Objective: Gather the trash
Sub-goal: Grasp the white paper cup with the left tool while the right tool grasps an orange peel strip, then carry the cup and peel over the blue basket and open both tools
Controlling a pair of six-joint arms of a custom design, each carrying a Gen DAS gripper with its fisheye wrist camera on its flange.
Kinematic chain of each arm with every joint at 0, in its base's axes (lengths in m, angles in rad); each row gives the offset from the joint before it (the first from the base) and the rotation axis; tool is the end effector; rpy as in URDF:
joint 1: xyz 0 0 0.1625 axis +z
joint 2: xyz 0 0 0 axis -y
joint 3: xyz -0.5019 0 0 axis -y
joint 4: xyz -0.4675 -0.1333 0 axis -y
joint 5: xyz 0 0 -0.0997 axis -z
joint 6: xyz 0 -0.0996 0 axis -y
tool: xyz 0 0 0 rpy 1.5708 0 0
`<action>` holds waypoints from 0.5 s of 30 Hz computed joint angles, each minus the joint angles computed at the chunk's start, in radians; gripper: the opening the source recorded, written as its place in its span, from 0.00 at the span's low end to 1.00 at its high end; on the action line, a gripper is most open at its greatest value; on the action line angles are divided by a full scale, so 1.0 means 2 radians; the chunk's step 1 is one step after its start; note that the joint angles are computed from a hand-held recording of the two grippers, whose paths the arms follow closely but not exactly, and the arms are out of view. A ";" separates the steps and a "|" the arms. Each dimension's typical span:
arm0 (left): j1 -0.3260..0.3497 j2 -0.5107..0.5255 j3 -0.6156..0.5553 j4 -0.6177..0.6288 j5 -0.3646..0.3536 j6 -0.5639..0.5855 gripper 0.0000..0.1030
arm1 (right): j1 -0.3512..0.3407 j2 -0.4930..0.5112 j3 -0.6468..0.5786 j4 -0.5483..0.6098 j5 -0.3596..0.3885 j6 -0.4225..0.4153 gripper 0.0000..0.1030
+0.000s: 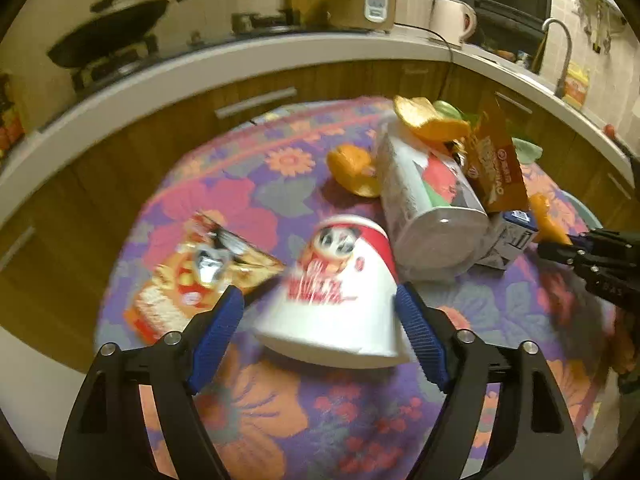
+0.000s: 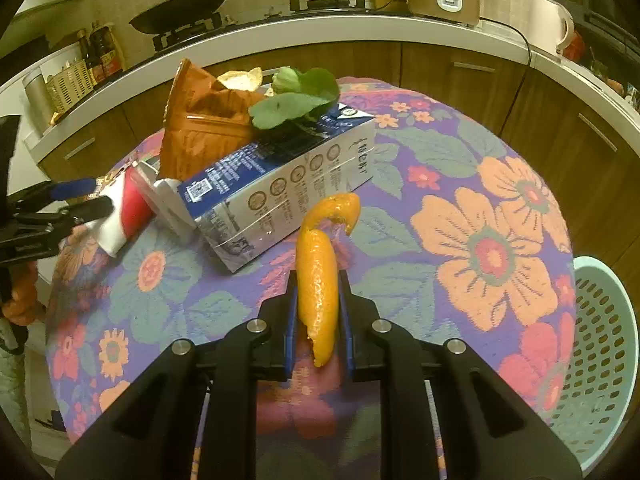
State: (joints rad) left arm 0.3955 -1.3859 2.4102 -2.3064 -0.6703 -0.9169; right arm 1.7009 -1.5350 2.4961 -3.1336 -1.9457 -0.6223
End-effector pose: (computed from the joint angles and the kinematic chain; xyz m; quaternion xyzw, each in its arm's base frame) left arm -0.2999 -0.3542 0.1687 0.1769 0.8755 -0.3079 0.3278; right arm 0.1505 -0.4042 0.2608 0.2934 -0.8930 0.2390 0.2436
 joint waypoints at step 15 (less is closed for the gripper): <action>0.014 0.007 0.022 -0.132 -0.013 0.039 0.60 | -0.004 0.002 -0.008 0.002 -0.008 0.009 0.14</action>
